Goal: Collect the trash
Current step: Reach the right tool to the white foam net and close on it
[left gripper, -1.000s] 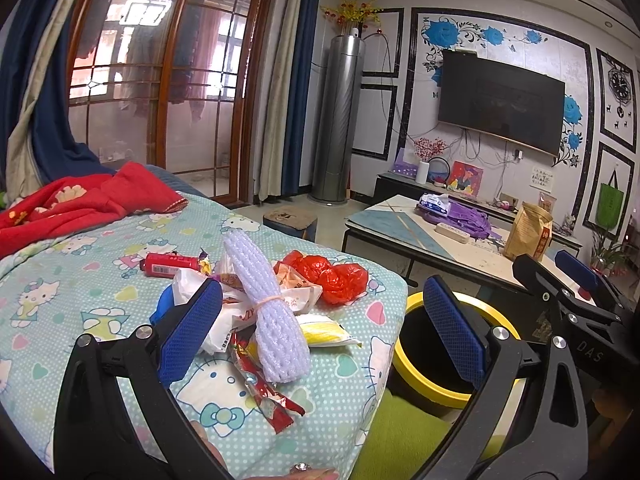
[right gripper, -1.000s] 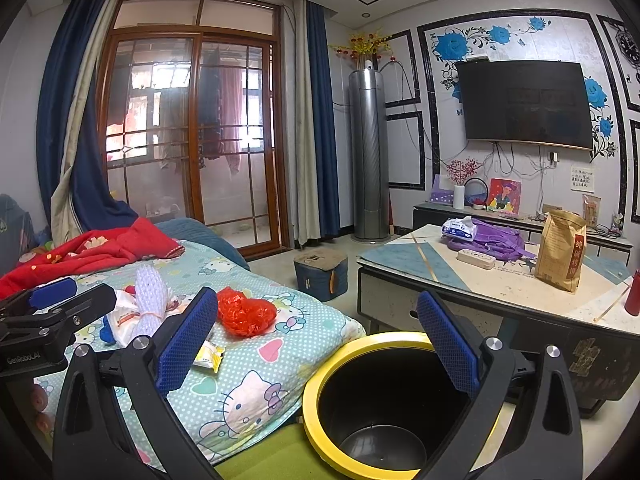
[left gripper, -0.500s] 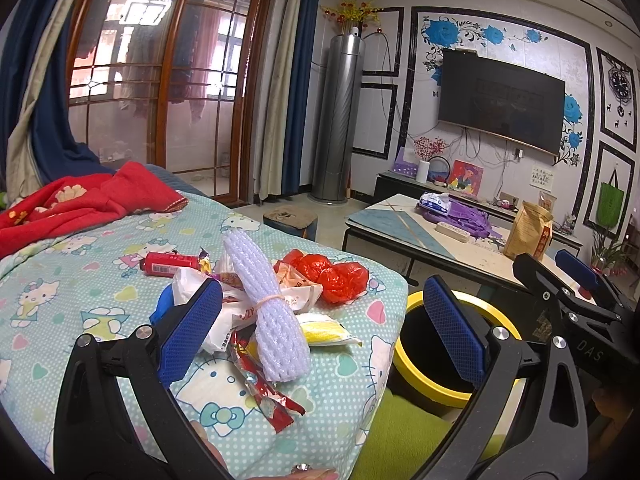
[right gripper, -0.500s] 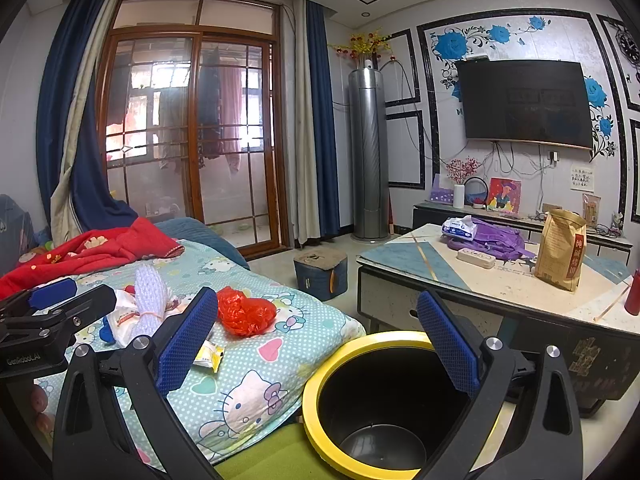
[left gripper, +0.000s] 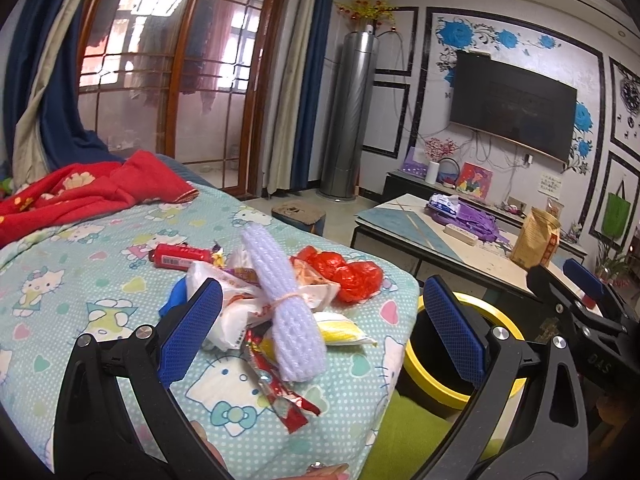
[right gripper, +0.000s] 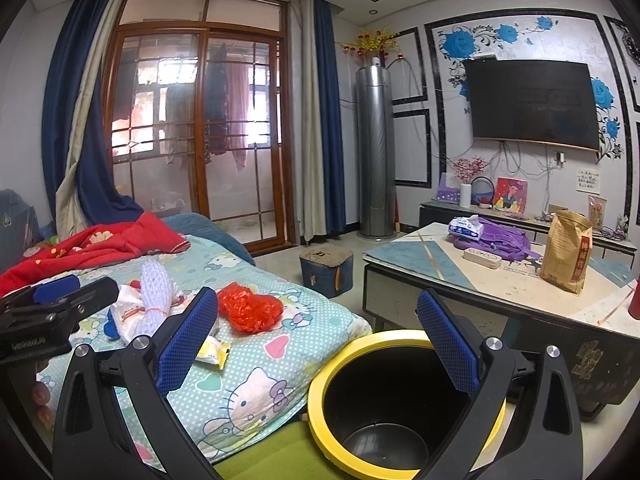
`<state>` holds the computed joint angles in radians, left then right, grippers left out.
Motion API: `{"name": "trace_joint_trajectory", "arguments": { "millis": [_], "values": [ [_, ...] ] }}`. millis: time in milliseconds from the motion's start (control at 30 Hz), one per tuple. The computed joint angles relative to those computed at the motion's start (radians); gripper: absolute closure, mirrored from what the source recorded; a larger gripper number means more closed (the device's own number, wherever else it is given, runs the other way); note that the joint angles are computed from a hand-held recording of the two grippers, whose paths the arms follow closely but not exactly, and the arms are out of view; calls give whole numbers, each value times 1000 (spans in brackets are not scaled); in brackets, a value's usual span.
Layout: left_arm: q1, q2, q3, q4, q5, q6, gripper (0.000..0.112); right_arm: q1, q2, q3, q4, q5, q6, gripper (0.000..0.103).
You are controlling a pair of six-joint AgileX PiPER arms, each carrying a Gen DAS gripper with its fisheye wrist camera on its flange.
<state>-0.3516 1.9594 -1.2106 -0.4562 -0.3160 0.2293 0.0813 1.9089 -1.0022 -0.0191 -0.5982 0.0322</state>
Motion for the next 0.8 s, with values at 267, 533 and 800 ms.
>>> {"name": "trace_joint_trajectory", "arguments": {
  "millis": [267, 533, 800],
  "values": [
    [63, 2, -26, -73, 33, 31, 20, 27, -2, -41, -139, 75, 51, 6],
    [116, 0, -43, -214, 52, 145, 20, 65, 6, -80, -213, 130, 79, 6],
    [173, 15, -75, -248, 112, 157, 20, 101, 48, -170, -357, 215, 195, 6]
  ]
}}
